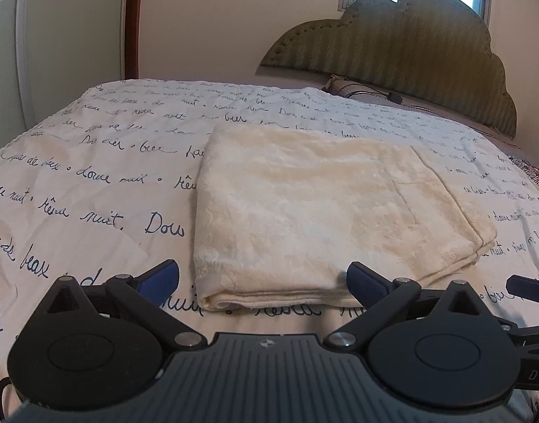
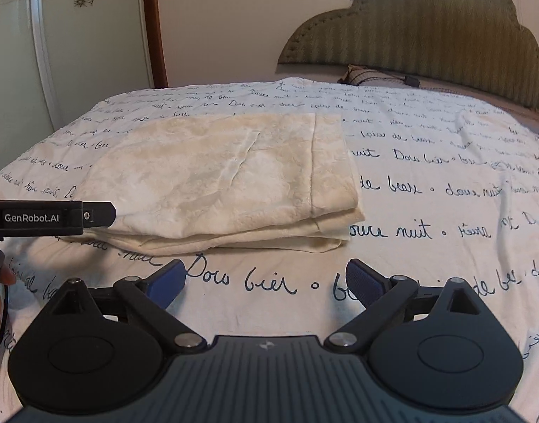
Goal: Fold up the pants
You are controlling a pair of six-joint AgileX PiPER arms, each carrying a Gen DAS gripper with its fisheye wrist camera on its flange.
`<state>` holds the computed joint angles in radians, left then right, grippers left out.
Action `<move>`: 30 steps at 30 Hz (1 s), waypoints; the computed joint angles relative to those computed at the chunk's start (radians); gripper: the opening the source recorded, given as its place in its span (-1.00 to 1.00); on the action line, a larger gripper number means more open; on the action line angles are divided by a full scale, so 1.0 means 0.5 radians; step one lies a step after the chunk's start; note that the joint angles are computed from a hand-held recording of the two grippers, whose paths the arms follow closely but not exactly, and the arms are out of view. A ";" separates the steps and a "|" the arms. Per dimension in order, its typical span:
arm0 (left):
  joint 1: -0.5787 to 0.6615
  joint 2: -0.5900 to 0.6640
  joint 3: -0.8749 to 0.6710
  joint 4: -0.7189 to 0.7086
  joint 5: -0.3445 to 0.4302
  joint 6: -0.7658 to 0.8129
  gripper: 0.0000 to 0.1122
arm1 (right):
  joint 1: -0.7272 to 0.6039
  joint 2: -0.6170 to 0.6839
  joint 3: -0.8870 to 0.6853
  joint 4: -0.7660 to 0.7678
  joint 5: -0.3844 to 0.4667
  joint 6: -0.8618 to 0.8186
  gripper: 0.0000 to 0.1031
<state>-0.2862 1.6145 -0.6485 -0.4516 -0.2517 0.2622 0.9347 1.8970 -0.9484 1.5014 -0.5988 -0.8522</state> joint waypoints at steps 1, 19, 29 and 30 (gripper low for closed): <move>-0.012 -0.016 0.021 -0.064 -0.014 0.068 0.83 | 0.014 -0.006 0.003 0.012 -0.013 -0.008 0.91; -0.019 -0.078 0.248 -0.101 -0.085 0.144 0.83 | 0.155 0.125 -0.055 0.151 -0.112 0.015 0.92; -0.090 -0.026 0.305 -0.195 -0.231 0.242 0.84 | 0.180 0.165 -0.045 0.116 -0.181 0.102 1.00; -0.104 -0.020 0.309 -0.217 -0.251 0.259 0.84 | 0.180 0.173 -0.055 0.126 -0.181 0.088 1.00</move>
<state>-0.3383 1.6048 -0.4938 -0.5603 -0.3771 0.3914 1.0245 1.9833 -0.9759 1.5644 -0.6894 -0.8082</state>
